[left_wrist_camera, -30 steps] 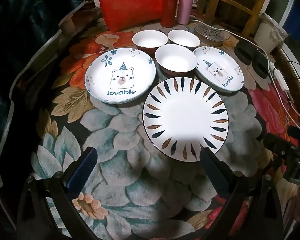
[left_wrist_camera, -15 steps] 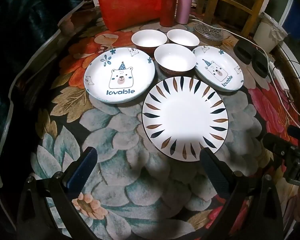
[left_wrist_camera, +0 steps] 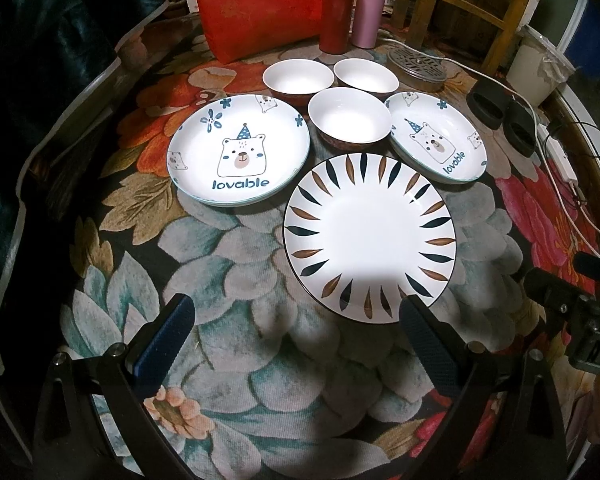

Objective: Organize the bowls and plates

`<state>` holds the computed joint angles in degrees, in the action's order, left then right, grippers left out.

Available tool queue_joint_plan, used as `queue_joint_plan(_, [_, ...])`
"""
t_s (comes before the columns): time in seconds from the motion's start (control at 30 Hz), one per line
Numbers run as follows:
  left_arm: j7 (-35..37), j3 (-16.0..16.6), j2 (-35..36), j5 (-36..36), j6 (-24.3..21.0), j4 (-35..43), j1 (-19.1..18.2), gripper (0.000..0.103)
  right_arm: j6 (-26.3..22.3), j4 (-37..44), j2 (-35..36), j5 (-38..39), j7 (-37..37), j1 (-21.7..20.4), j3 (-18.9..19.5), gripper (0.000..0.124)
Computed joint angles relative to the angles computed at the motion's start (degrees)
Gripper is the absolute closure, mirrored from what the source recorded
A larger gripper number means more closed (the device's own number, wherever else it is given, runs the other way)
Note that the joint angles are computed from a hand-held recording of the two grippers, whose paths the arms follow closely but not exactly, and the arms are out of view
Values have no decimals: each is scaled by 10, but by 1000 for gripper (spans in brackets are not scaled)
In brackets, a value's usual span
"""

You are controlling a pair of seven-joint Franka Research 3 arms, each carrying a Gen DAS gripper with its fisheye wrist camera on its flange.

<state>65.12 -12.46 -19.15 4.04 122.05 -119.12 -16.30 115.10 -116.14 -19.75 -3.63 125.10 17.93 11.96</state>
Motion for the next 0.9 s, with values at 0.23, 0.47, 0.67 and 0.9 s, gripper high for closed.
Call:
queue_joint_plan(0.23, [0, 0, 0, 0, 0, 0, 0, 0, -1, -1, -1, -1, 0, 0, 0, 22])
queue_joint_plan(0.47, [1, 1, 0, -1, 0, 0, -1, 0, 3, -5, -1, -1, -2, -1, -1, 22])
queue_joint_plan(0.67, [0, 0, 0, -1, 0, 0, 0, 0, -1, -4, -3, -1, 0, -1, -1, 22])
queue_joint_plan(0.9, [0, 1, 0, -1, 0, 0, 0, 0, -1, -5, -4, -1, -1, -1, -1, 22])
